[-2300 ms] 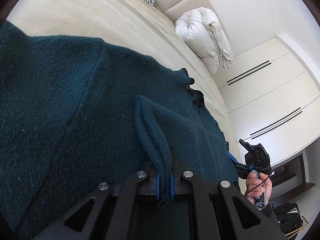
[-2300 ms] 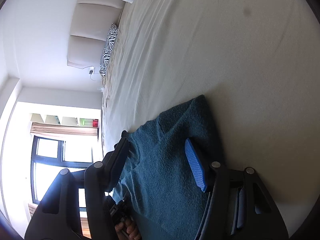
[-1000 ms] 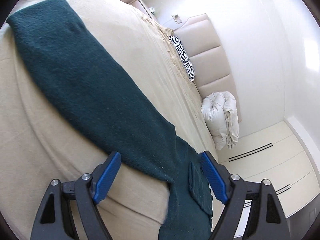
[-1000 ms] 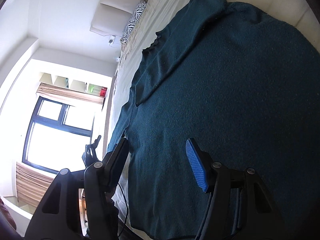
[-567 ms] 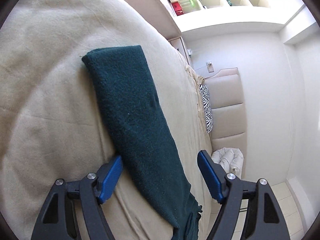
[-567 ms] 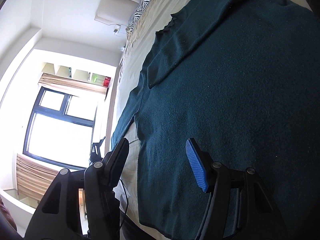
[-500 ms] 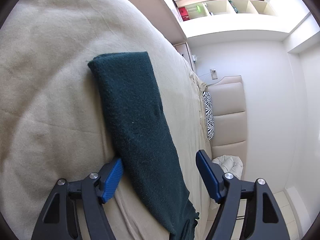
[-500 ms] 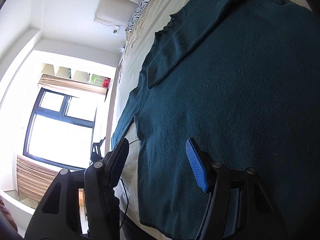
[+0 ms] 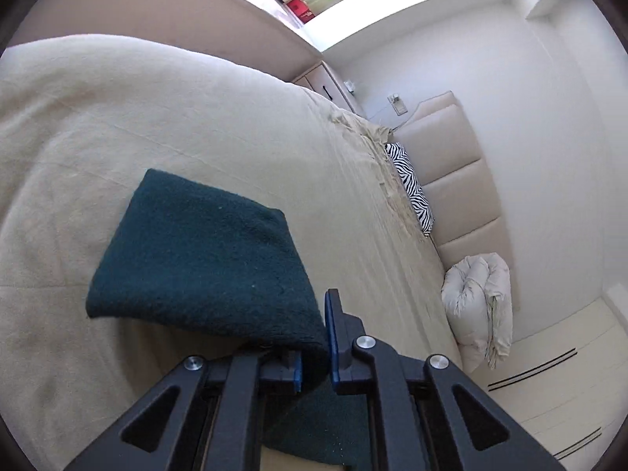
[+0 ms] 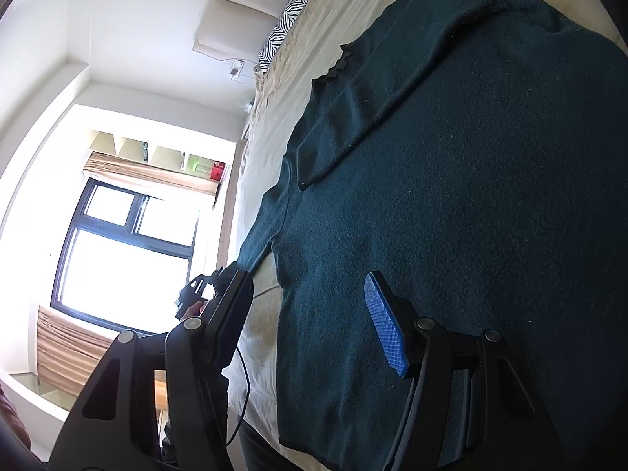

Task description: Fold small clothes

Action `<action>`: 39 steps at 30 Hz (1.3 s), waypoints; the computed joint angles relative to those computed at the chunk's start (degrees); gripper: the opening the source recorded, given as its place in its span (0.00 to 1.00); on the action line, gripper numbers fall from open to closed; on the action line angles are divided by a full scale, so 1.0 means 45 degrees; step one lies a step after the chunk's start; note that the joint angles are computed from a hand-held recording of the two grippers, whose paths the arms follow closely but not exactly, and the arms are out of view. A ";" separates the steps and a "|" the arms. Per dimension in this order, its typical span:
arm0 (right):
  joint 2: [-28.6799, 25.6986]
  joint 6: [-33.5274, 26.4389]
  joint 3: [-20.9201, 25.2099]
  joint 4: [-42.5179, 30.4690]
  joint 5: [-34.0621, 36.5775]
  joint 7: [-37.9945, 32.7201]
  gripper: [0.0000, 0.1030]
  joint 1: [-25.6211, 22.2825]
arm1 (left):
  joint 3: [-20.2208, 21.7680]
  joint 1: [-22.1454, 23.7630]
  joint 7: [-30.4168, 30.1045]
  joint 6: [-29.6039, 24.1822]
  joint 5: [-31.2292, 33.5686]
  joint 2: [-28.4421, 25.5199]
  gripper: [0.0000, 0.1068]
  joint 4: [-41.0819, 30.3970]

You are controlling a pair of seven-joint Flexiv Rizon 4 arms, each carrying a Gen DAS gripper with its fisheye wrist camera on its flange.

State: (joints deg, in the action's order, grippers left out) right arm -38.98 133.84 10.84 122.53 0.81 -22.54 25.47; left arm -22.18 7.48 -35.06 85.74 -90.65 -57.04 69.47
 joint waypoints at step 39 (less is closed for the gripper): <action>-0.0777 0.0482 -0.0370 -0.1171 -0.1667 0.1777 0.57 -0.3277 | 0.6689 -0.7671 0.3305 0.6330 1.6387 -0.1645 0.11 0.2200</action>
